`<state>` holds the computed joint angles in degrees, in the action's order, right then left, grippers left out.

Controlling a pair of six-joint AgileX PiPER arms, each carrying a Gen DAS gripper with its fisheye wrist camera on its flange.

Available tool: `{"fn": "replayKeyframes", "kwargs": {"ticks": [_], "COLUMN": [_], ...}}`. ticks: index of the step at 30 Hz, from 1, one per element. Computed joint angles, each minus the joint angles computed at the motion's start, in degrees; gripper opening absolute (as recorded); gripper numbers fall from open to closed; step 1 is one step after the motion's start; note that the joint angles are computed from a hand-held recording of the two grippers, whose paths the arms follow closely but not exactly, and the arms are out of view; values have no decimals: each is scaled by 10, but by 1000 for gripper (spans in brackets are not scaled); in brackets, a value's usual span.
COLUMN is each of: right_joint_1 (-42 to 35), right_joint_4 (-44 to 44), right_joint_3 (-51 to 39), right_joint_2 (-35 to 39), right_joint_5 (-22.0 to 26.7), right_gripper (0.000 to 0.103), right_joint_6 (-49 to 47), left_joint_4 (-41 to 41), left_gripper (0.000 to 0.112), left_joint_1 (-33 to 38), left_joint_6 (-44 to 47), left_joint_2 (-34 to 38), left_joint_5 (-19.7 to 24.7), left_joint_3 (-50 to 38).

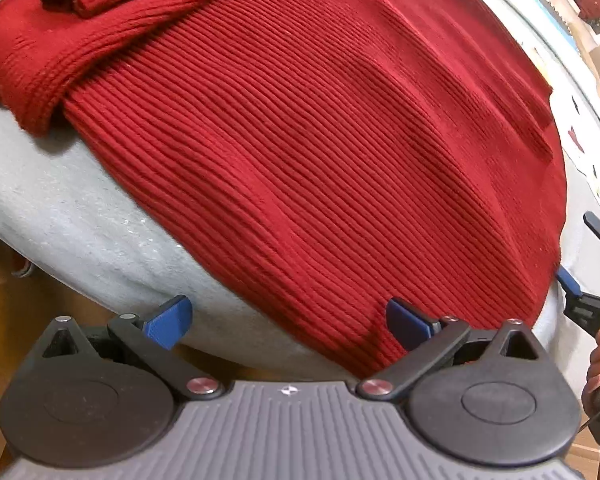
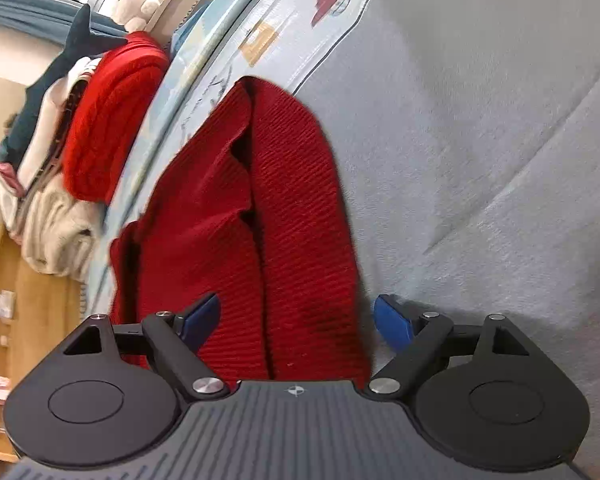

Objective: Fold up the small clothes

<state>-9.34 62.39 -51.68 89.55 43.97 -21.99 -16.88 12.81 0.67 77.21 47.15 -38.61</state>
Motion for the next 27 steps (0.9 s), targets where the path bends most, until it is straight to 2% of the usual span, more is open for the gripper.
{"fn": "replayKeyframes", "kwargs": {"ticks": [3,5,6,9,10,14,21,24,25,27], "right_joint_1": [-4,-1,0,13,19,19,14,16,17,20], "right_joint_4": [23,24,30,33,29,29,34,40,43,50], "right_joint_3": [-3,-5,-8,-22,-27,-30,-24,-23,-22,-21], "right_joint_2": [11,13,17,33,36,39,36,36,36,35], "right_joint_5": [23,26,31,45,46,49,52,52,51,55], "right_gripper": [86,86,86,86,86,86,85,85,85,85], "right_joint_6": [-23,-26,-29,-37,-40,-42,-46,-46,-48,-55], "left_joint_4": [4,11,-3,-111,-121,-81,-90,-81,-78,-76], "left_gripper": [103,103,103,102,101,101,100,99,97,70], "left_joint_1": [3,-16,-10,48,60,74,118,112,91,69], "left_joint_6": [-17,-53,-41,82,91,43,18,11,-3,-17], "left_joint_2": [13,1,9,61,67,70,102,101,101,109], "left_joint_5": [-2,14,28,108,118,94,144,140,135,163], "left_joint_3": [-5,-2,-7,-20,-16,-22,-78,-78,-78,-99]}}
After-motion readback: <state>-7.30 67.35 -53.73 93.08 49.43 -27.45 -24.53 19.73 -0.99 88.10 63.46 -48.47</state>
